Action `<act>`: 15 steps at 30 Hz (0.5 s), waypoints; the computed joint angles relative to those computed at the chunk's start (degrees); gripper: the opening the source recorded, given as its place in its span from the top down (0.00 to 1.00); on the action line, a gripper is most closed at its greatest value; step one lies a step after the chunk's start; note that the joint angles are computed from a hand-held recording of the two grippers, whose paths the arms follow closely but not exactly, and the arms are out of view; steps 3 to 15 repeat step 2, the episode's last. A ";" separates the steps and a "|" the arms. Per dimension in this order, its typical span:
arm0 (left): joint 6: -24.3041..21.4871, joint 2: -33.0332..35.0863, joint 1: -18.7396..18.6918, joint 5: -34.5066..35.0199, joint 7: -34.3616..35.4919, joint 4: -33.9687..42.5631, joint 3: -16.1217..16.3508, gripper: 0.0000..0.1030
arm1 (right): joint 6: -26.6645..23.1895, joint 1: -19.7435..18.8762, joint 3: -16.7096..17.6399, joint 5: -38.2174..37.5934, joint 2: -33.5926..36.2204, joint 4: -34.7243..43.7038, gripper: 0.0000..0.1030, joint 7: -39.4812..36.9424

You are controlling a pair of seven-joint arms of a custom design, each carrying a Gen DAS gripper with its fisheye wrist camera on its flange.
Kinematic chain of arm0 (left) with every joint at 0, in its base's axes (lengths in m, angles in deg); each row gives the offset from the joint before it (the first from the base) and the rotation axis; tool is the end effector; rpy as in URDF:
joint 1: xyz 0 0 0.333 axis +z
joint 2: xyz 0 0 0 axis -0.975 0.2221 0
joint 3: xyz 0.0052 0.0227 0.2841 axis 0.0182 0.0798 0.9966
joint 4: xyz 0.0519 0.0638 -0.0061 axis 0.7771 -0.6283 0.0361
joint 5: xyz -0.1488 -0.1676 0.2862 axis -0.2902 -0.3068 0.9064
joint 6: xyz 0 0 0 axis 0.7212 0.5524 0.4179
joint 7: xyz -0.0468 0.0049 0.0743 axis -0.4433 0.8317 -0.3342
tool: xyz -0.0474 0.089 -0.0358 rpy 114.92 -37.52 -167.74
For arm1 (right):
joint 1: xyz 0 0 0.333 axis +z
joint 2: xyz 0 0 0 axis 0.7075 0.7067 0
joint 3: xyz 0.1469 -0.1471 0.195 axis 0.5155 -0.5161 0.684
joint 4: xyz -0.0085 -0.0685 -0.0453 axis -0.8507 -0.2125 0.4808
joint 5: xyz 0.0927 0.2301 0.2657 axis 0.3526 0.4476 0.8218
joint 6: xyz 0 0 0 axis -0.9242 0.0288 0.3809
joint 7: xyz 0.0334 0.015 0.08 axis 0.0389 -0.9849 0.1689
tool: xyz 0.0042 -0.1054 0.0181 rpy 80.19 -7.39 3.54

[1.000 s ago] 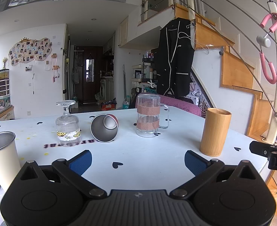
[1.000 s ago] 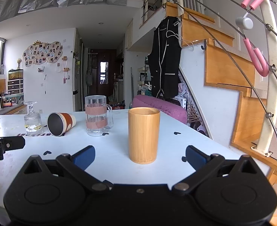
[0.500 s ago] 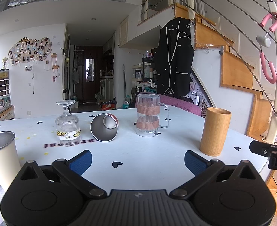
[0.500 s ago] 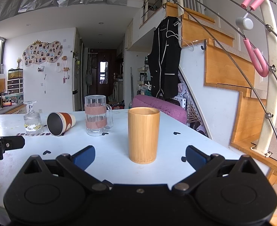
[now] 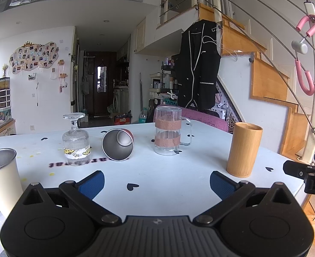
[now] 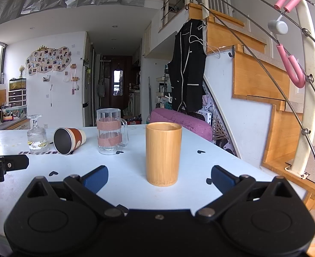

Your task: Flip cup upright

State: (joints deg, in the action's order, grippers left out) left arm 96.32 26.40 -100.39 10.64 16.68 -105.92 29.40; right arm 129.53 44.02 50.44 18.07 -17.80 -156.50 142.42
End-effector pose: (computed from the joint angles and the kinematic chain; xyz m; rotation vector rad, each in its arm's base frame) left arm 0.6415 -0.2950 0.4653 -1.4487 1.4092 -1.0683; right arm 0.6652 0.0668 0.4615 -1.4542 1.2679 -1.0162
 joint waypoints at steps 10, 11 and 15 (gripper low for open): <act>-0.02 -0.07 -0.04 0.08 -0.09 -0.11 0.03 0.00 | 0.01 -0.16 0.15 -0.21 0.01 -0.02 0.00 0.09; -0.02 -0.07 -0.04 0.08 -0.09 -0.11 0.03 0.00 | 0.01 -0.16 0.15 -0.21 0.01 -0.02 0.00 0.09; -0.02 -0.07 -0.04 0.08 -0.09 -0.11 0.03 0.00 | 0.01 -0.16 0.15 -0.21 0.01 -0.02 0.00 0.09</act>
